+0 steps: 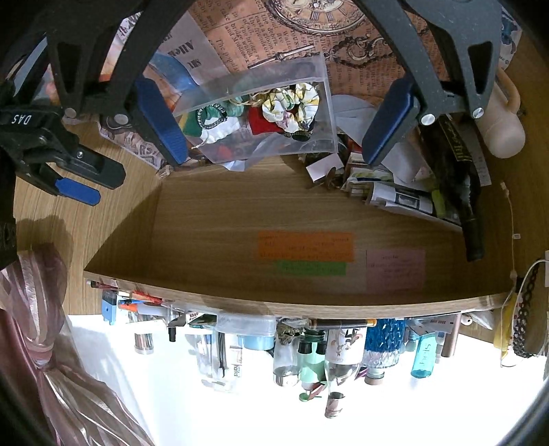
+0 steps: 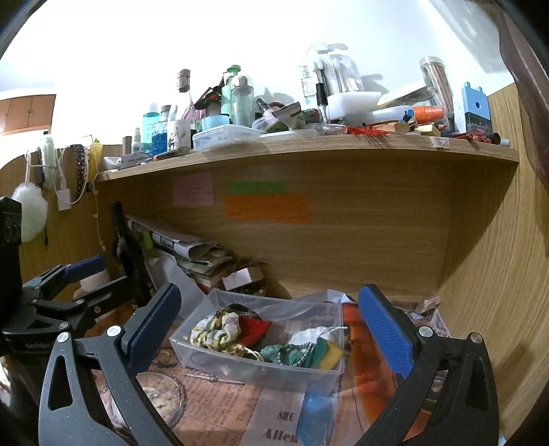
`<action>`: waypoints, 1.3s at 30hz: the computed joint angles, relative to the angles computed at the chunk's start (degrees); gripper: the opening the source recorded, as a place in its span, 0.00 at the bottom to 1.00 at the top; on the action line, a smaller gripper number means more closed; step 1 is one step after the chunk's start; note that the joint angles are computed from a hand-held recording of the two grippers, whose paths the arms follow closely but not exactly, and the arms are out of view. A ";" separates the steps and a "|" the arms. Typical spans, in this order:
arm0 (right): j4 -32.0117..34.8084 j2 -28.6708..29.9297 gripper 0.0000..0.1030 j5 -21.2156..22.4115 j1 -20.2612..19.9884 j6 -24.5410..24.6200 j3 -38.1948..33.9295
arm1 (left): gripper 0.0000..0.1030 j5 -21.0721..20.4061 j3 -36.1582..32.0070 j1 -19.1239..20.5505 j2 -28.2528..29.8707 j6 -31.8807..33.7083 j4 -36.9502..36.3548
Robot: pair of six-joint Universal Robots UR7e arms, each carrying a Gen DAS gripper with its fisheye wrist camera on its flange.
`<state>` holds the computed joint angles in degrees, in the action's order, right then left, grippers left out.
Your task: Organize soft objects
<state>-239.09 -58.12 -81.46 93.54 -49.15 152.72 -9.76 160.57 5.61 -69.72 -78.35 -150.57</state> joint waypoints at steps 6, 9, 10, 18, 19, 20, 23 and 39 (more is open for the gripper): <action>-0.06 0.04 1.00 -0.14 0.18 0.25 0.10 | 1.00 0.01 -0.10 -0.08 -0.68 -0.88 1.75; -0.67 0.37 1.00 -0.20 0.26 0.35 0.28 | 1.00 0.03 0.09 -0.06 -0.41 -0.17 0.59; -0.52 0.27 1.00 -0.11 0.22 0.31 0.30 | 1.00 0.02 0.07 -0.06 -0.38 -0.16 0.56; -0.50 0.29 1.00 -0.18 0.34 0.49 0.31 | 1.00 -0.01 -0.19 -0.12 -0.75 -1.32 2.33; -0.50 0.31 1.00 -0.22 0.36 0.57 0.32 | 1.00 -0.02 -0.18 -0.12 -0.72 -1.31 2.33; -0.48 0.38 1.00 -0.28 0.40 0.62 0.26 | 1.00 -0.01 -0.30 -0.14 -0.89 -1.75 3.08; -0.48 0.38 1.00 -0.31 0.43 0.71 0.26 | 1.00 -0.06 -0.34 -0.21 -1.07 -2.21 3.65; -0.37 0.44 1.00 -0.34 0.37 0.67 0.15 | 1.00 0.14 0.27 0.85 0.04 0.99 -2.04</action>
<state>-239.47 -57.68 -81.80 93.90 -48.48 152.87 -9.62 160.84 6.46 -69.68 -77.35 -152.61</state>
